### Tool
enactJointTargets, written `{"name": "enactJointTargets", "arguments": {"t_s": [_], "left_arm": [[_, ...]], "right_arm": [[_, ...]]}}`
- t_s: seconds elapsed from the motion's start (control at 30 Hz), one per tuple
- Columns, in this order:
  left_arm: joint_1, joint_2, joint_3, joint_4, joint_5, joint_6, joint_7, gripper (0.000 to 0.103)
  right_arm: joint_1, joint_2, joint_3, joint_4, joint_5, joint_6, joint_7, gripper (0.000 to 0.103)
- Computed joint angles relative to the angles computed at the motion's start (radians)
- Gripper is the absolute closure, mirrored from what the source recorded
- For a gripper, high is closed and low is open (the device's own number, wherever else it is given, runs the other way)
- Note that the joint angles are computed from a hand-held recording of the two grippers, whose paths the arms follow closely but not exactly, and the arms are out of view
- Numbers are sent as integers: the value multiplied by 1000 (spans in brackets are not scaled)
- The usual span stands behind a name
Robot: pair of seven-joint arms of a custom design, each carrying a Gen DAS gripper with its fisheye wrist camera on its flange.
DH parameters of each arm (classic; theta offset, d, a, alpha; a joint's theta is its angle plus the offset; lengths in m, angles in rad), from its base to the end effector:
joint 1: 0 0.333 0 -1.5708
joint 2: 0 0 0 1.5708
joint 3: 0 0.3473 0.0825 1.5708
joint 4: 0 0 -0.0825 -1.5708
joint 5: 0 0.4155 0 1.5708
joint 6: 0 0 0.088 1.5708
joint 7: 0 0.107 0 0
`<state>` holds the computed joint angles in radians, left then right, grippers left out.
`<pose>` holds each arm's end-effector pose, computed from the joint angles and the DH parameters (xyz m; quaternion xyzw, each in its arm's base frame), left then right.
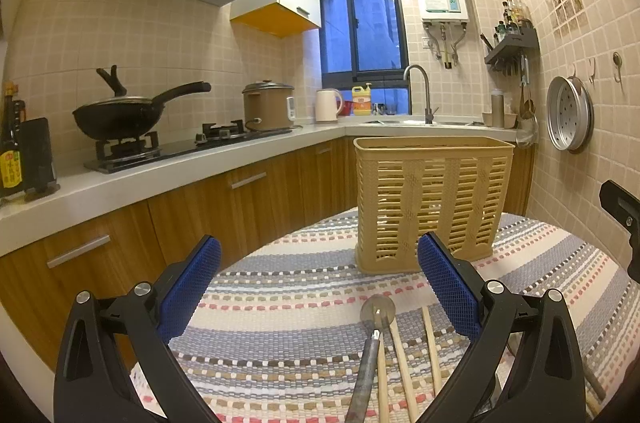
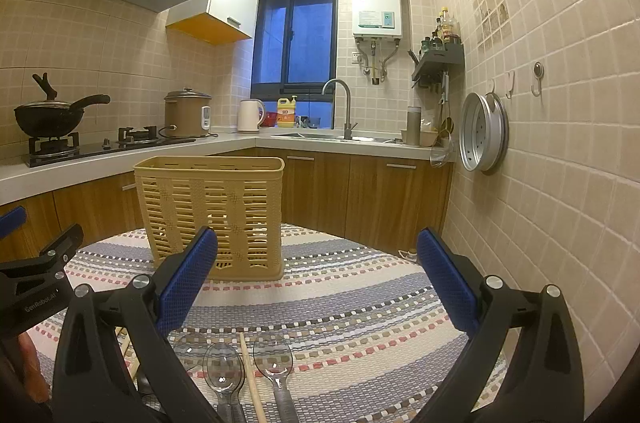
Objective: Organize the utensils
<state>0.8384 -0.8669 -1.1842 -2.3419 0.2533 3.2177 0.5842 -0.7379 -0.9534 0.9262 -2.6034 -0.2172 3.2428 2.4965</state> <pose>0.4284 -0.3327 0.5548 -0.5354 0.5637 -0.4261 0.4627 0.3989 0.1934 0.5626 -0.4859 0.5983 -0.4989 0.3963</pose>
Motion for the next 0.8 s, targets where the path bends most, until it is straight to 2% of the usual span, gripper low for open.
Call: {"name": "enactJointTargets", "arguments": {"t_s": [0.8], "left_arm": [[5,10,-7,6,5,-3,-3,7]], "right_arm": [[5,8,-3,6,-3,-8,-6,8]]}}
